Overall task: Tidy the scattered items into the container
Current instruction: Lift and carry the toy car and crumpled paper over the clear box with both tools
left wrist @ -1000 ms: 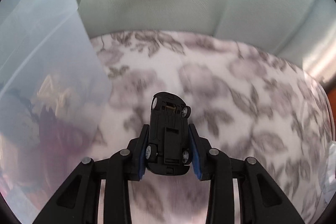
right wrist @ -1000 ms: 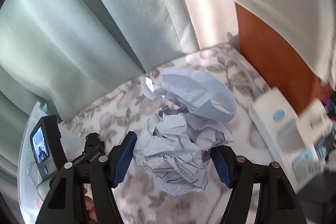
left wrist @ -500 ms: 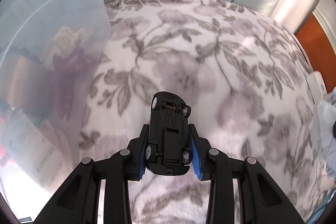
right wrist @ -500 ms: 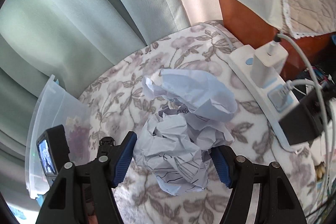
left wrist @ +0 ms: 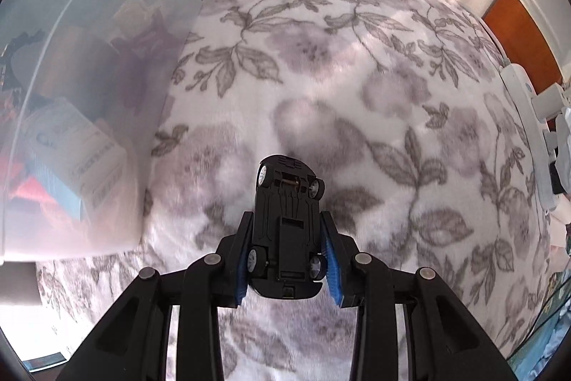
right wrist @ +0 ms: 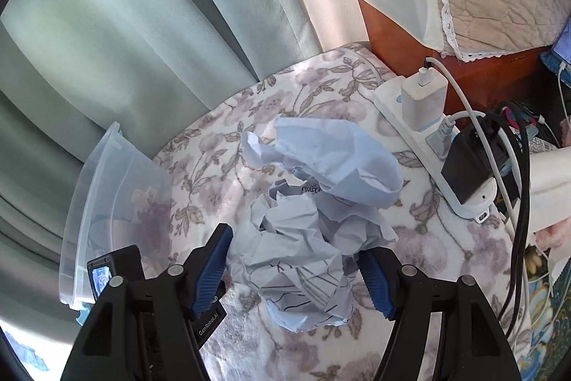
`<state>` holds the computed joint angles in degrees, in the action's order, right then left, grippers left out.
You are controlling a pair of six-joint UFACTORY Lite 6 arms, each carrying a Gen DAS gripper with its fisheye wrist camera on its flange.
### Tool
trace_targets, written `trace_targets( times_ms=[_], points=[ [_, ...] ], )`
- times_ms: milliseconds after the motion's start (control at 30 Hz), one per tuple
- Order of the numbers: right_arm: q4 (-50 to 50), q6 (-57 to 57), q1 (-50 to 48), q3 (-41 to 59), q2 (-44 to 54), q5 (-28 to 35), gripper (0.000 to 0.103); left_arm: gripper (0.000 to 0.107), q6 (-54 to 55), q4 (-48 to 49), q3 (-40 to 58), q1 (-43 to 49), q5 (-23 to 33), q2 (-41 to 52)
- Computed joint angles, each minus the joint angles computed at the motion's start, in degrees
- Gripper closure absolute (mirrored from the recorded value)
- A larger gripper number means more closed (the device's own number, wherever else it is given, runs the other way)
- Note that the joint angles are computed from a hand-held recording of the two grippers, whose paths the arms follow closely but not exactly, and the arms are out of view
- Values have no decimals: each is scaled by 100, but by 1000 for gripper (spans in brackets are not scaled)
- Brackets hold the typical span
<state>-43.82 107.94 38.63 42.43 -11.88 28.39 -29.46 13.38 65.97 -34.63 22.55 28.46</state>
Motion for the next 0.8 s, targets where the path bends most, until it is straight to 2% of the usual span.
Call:
trace_targets(
  times_ms=[233, 433, 500, 567, 633, 800],
  points=[
    [-112, 511, 514, -239, -295, 365, 31, 71, 25, -347, -688, -110, 46, -698],
    [-263, 807, 909, -187, -552, 928, 31, 71, -387, -132, -1139, -386, 97, -1626],
    [-365, 955, 1057, -129, -596, 1103, 31, 71, 232, -310, -624, 44, -24, -1349],
    [-485, 1134, 1250, -43, -643, 1349, 31, 71, 497, -421, -359, 130, 140, -1474],
    [-614, 1284, 1424, 51, -710, 1604, 31, 71, 977, -565, 140, 411, 73, -1251],
    [-947, 1530, 1977, 494, -776, 2592, 31, 71, 932, -381, 296, 443, 268, -1936]
  ],
)
